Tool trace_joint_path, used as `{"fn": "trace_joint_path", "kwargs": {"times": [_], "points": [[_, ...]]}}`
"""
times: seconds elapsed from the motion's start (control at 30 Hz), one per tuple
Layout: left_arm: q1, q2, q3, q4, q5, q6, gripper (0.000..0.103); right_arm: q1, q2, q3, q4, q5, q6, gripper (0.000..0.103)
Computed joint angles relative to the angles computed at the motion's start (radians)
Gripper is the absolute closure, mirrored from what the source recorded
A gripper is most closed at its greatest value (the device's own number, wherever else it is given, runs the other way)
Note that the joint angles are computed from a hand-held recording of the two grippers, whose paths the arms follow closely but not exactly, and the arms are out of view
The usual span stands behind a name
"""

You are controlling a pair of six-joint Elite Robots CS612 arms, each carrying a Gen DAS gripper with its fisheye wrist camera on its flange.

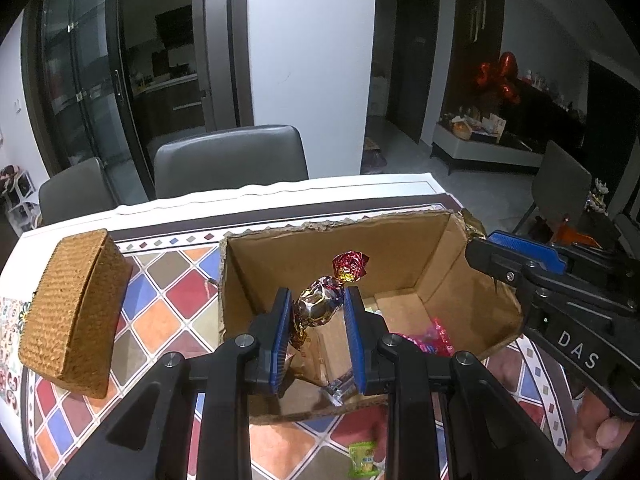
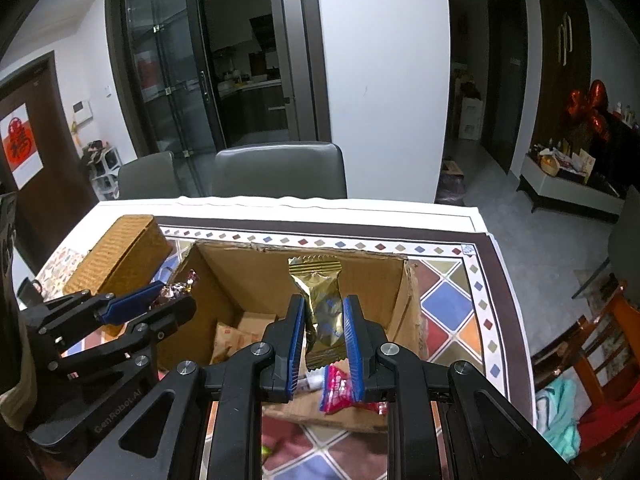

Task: Organize snacks
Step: 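Open both tools to drop the chocolates and gold packet into the box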

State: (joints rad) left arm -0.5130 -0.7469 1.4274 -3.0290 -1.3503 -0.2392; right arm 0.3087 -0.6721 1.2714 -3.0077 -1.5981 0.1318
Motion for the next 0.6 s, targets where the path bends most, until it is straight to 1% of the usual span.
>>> {"fn": "trace_joint_path", "kwargs": {"times": [0.17, 0.27, 0.3, 0.33, 0.37, 0.4, 0.43, 0.47, 0.5, 0.53, 0.6], "points": [[-0.001, 0.012, -0.013, 0.013, -0.003, 0.002, 0.074, -0.004, 0.016, -0.018, 0.014, 0.009, 0.009, 0.082], [0.000, 0.014, -0.013, 0.010, -0.005, -0.004, 0.069, -0.006, 0.023, -0.027, 0.022, 0.009, 0.008, 0.082], [0.001, 0.014, -0.012, 0.008, -0.002, -0.006, 0.065, -0.006, 0.023, -0.027, 0.020, 0.009, 0.008, 0.081], [0.000, 0.013, -0.011, 0.012, 0.005, -0.009, 0.056, -0.005, 0.024, -0.026, 0.014, 0.008, 0.004, 0.081], [-0.001, 0.013, -0.010, 0.011, 0.012, -0.010, 0.052, -0.005, 0.027, -0.032, 0.017, 0.002, 0.001, 0.080], [-0.001, 0.012, -0.007, 0.009, 0.020, -0.012, 0.046, -0.004, 0.029, -0.035, 0.020, -0.004, 0.002, 0.071], [-0.003, 0.010, -0.003, 0.011, 0.034, -0.015, 0.043, -0.003, 0.030, -0.035, 0.017, -0.010, 0.008, 0.055], [-0.003, 0.008, 0.001, 0.010, 0.040, -0.018, 0.042, -0.003, 0.030, -0.033, 0.009, -0.017, 0.015, 0.049], [-0.004, 0.005, 0.004, 0.010, 0.042, -0.021, 0.040, -0.002, 0.030, -0.032, 0.003, -0.023, 0.018, 0.044], [-0.004, 0.003, 0.007, 0.009, 0.046, -0.026, 0.035, -0.002, 0.031, -0.032, 0.003, -0.027, 0.019, 0.043], [-0.005, -0.001, 0.013, 0.004, 0.058, -0.035, 0.030, -0.001, 0.030, -0.031, 0.006, -0.033, 0.022, 0.043]]}}
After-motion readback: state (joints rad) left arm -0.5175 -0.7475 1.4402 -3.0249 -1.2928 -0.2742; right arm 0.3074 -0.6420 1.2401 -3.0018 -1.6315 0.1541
